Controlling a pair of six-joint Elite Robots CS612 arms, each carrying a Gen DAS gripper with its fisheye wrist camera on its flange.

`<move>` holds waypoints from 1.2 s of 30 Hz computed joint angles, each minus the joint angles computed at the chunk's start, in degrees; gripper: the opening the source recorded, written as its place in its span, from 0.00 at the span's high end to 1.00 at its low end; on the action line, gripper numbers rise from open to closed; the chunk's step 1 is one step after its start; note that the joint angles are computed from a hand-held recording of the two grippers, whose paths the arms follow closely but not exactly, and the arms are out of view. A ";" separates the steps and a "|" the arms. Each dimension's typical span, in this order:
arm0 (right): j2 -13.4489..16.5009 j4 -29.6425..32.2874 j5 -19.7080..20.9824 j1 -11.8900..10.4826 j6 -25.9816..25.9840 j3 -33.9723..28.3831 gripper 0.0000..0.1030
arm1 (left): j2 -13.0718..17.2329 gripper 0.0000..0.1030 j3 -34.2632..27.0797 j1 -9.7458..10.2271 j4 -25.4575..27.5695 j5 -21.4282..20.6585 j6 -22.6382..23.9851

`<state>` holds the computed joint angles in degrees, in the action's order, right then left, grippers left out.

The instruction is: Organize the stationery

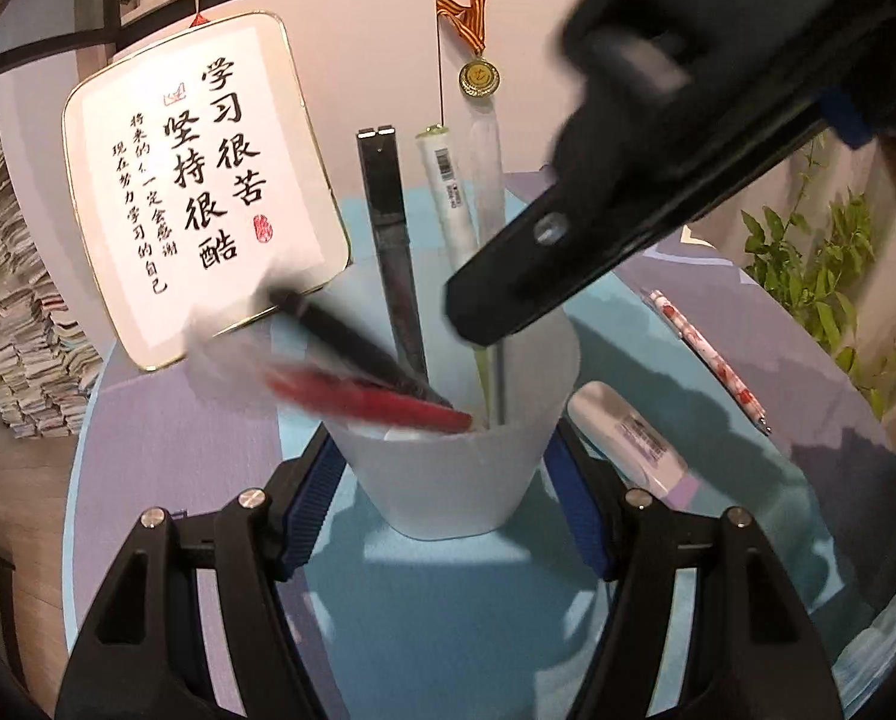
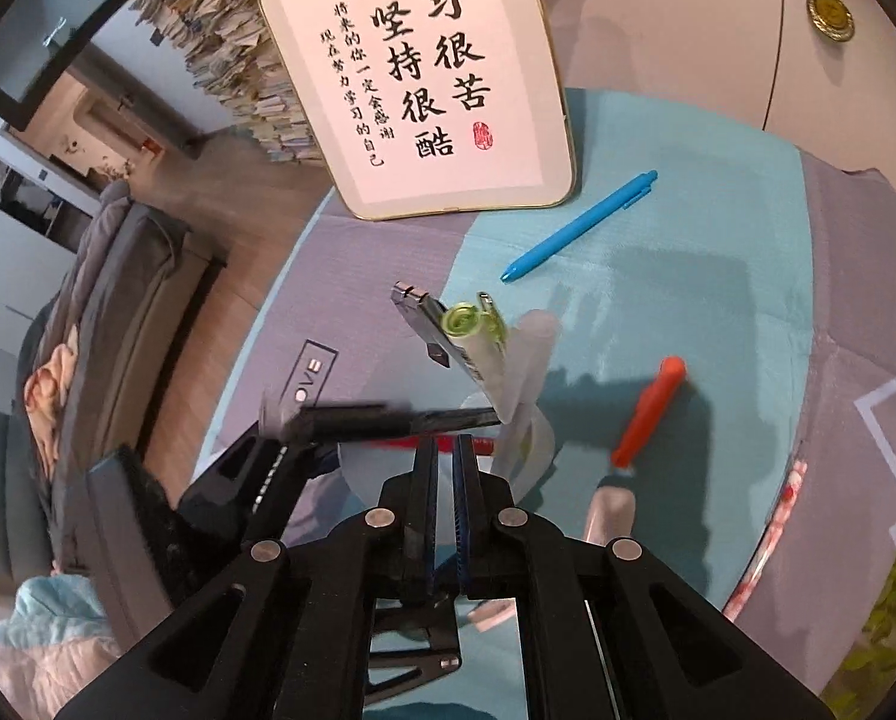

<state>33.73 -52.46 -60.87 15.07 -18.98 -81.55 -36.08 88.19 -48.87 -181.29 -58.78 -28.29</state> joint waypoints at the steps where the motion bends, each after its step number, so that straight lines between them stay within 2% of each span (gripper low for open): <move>1: 0.18 0.04 0.17 -0.12 0.25 -0.50 0.96 | -0.03 0.35 0.18 -0.20 -0.18 -0.18 -0.22; 11: 2.69 1.12 4.24 -2.12 2.32 -5.57 0.96 | -0.52 0.34 1.53 -0.60 -1.57 -0.71 0.79; 15: 3.24 -1.82 5.88 -3.58 7.67 -5.60 0.96 | -0.43 0.35 1.68 -0.61 -1.88 -0.43 1.04; 18: 2.91 -5.65 3.78 -3.82 12.25 -3.97 0.96 | -0.10 0.35 1.48 -0.61 -2.00 -0.21 0.89; 22: 1.04 -9.36 2.43 -3.71 17.18 1.80 0.94 | 0.51 0.36 1.01 -0.82 -1.97 0.90 0.71; 23: 0.43 -10.88 2.37 -3.65 18.97 3.74 0.89 | 0.58 0.36 0.98 -0.94 -2.10 1.30 1.06; 25: -0.75 -13.81 1.56 -3.41 21.89 7.16 0.72 | 0.62 0.36 1.01 -0.98 -2.29 1.40 0.82; 26: -1.54 -15.95 0.85 -3.15 23.92 9.39 0.57 | 0.57 0.35 1.03 -1.03 -2.23 1.34 0.61; 27: -2.22 -17.67 0.08 -2.87 25.47 11.19 0.52 | 0.53 0.35 1.07 -1.04 -2.16 1.31 0.38; 30: -4.96 -22.37 -3.29 -1.61 27.71 17.70 0.52 | 0.54 0.35 1.25 -1.33 -2.69 2.43 1.01; 32: -7.16 -24.94 -7.99 -0.30 27.14 22.49 0.52 | 0.62 0.35 1.34 -1.59 -3.10 3.47 1.83; 35: -10.44 -24.67 -11.94 1.13 25.93 29.67 0.72 | 0.45 0.35 1.55 -1.48 -3.57 2.93 1.51; 36: -11.13 -24.47 -12.29 1.31 25.59 31.39 0.73 | 0.38 0.35 1.62 -1.37 -3.73 2.58 1.21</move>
<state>22.60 -76.94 -73.16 16.37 6.61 -50.16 -35.70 89.81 -50.24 -185.02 -56.20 -27.09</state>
